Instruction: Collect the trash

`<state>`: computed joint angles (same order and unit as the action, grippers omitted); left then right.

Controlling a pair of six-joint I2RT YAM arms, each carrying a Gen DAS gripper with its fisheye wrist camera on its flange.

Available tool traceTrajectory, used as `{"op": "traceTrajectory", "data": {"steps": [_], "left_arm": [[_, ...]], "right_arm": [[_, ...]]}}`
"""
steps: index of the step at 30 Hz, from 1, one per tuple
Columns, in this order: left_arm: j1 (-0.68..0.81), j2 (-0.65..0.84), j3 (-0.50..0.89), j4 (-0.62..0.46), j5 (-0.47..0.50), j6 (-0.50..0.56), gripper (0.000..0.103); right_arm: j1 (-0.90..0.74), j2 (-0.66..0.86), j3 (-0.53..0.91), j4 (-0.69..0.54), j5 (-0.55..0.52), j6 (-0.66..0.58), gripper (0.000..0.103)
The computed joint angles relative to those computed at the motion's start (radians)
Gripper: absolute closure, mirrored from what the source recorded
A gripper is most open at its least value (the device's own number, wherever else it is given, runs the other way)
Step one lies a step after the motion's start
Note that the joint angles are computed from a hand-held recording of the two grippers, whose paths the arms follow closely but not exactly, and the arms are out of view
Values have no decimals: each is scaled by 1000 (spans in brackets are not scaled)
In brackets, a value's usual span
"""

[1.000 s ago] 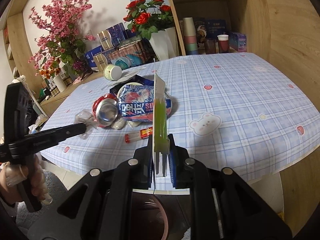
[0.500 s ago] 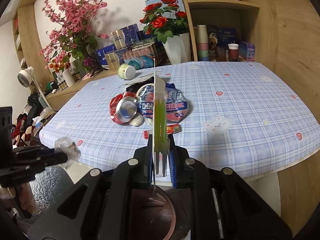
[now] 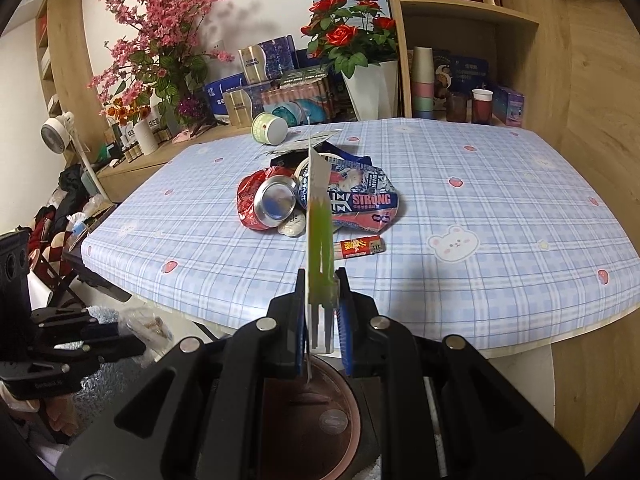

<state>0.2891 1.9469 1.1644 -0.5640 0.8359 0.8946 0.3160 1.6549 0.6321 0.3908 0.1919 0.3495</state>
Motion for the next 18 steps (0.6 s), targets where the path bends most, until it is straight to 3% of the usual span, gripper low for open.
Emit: {"op": "traceTrajectory", "data": {"steps": [8, 11, 15, 17, 18], "left_arm": [[-52, -25, -64, 32, -60, 70, 82], [-53, -21, -66, 64, -69, 34, 55], [-33, -32, -79, 156, -60, -70, 30], [-13, -66, -119, 277, -57, -184, 19], [3, -105, -169, 386, -54, -260, 7]], "right_arm": [[14, 16, 10, -11, 8, -1, 86], [14, 17, 6, -10, 9, 1, 86], [18, 22, 5, -8, 13, 5, 86], [22, 21, 4, -5, 16, 1, 86], [24, 20, 3, -5, 18, -2, 86]]}}
